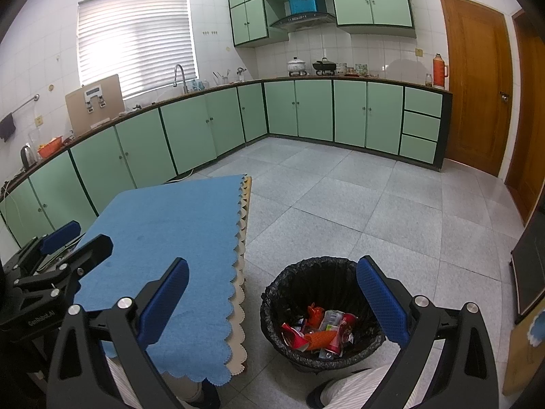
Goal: Collect trash
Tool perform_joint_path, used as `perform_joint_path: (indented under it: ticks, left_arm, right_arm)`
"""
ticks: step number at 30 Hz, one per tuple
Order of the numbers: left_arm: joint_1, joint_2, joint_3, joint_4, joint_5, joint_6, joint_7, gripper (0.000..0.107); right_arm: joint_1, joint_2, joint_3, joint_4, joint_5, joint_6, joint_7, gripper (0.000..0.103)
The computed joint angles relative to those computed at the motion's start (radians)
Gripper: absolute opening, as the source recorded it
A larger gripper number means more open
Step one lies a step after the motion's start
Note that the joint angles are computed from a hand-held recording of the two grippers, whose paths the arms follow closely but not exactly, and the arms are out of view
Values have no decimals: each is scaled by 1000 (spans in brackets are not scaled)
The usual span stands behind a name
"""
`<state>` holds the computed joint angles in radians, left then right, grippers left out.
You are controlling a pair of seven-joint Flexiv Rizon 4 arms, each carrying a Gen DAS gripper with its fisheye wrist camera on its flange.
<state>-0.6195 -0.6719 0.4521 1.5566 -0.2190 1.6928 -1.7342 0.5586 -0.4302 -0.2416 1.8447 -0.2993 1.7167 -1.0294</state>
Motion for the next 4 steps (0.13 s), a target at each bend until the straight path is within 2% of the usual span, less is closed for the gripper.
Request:
perform_joint_path:
  ticks: [4]
  left_arm:
    - [-3, -2, 5, -7, 1, -9, -6, 89]
  right_arm:
    - [0, 1, 0, -1, 1, -3, -2, 97]
